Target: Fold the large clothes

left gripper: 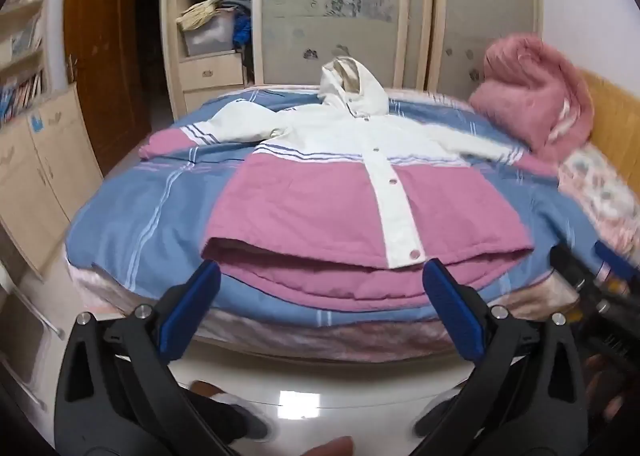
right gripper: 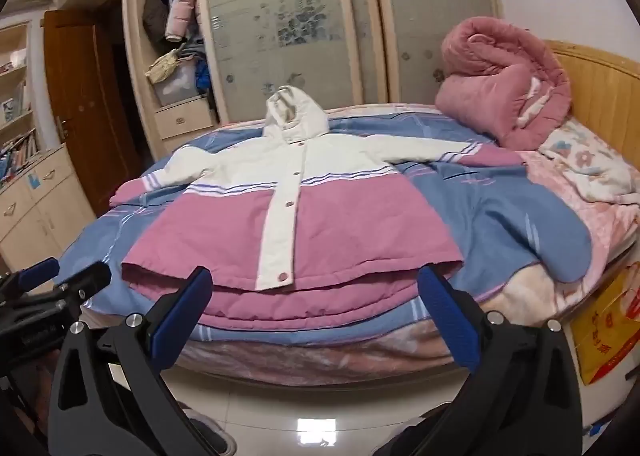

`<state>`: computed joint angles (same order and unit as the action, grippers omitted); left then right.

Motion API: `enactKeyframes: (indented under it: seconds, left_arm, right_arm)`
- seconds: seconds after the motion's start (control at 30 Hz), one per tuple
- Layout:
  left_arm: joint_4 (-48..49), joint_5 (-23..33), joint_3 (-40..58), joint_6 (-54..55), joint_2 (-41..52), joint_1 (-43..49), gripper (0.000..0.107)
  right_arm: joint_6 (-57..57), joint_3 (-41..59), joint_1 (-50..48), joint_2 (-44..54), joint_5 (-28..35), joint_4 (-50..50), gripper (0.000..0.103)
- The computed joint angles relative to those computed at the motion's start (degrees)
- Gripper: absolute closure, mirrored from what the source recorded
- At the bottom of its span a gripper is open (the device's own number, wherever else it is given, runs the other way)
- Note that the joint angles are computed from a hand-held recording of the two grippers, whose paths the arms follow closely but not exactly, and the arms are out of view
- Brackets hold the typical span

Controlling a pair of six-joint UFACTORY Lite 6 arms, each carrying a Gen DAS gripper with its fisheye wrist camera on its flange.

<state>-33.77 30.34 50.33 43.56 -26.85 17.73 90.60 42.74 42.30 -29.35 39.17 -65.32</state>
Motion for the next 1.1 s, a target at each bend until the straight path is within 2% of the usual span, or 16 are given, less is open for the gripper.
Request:
enactKeyframes:
  seconds: [0.13,0.27,0.3,0.37,0.4,0.5,0.6,0.67,0.73,0.77,0.87,0.93,1.0,1.03,1.1]
  left_arm:
    - [-7.2,5.5,0.5,9.1,-0.1,3.2,0.006]
    - [-7.6,3.5,-2.1,9.2,-2.8,2.6,0.006]
    - [-8.5,3.1,-1.4,10.6,-1.0,3.3,0.006]
    - [-9.3,-1.0,-3.7,10.3,-2.1,1.5,0.006]
    - [-10.9,-1.2,-4.3,11.3,-2.8,1.7,0.006]
    - [-19.1,3.5,-4.3,16.4,-2.5,5.5,0.006]
    - [-29.9,7.4,-5.5,22.1,-2.0,11.0,0.006]
    - [-27.2,5.1,-5.5,20.0,-2.1,9.8,0.006]
    - [-22.6,-2.0,-6.6,17.6,-3.3,5.2,0.006]
    - [-23.9,-2.7,-6.6,18.8,-3.3,5.2,0.006]
    - [-23.3,-0.5,-5.3,19.5,-0.6,5.7,0.006]
    - [-19.0,-2.1,-4.1,17.1,-0.2,3.5,0.006]
    - [-23.1,-3.2,-5.7,22.5,-2.8,2.9,0.006]
    - [-25.0,-2.4,-6.4,24.0,-3.9,3.6,0.006]
    - [-28.7,4.2,-5.1,25.3,-3.5,7.0,0.006]
  right_arm:
    - [-2.9,0.5,-0.7,0.7,-0.2,1.3,0.001]
    - [-2.5,-0.3,0.1,0.8,-0.3,0.2,0.001]
    - [-2.3,-0.7,0.3,0.5,-0.2,-0.2,0.001]
    - [0.3,-1.3,1.5,0.2,1.4,-2.8,0.001]
    - [1.5,-1.7,1.9,-0.1,2.1,-4.0,0.001]
    - [4.3,-2.5,2.6,-0.7,3.7,-6.1,0.001]
    - [1.4,-2.8,-0.5,-1.7,-1.6,-3.3,0.001]
    - [-0.9,-3.0,-2.1,-2.0,-4.7,-2.0,0.001]
    - [-0.2,-3.4,-1.6,-1.9,-4.3,-3.4,0.001]
    - [0.9,-3.5,-0.9,-1.6,-3.2,-4.5,0.001]
    - [1.8,-3.6,0.4,-1.2,-1.7,-6.1,0.001]
    - [1.7,-3.7,0.4,-1.2,-1.3,-6.6,0.001]
    - [0.3,-2.9,0.1,-0.5,-0.5,-5.5,0.001]
    - [-0.7,-1.9,-0.6,0.6,0.3,-4.3,0.001]
    - [-3.0,-0.4,-2.0,2.2,0.3,-1.9,0.001]
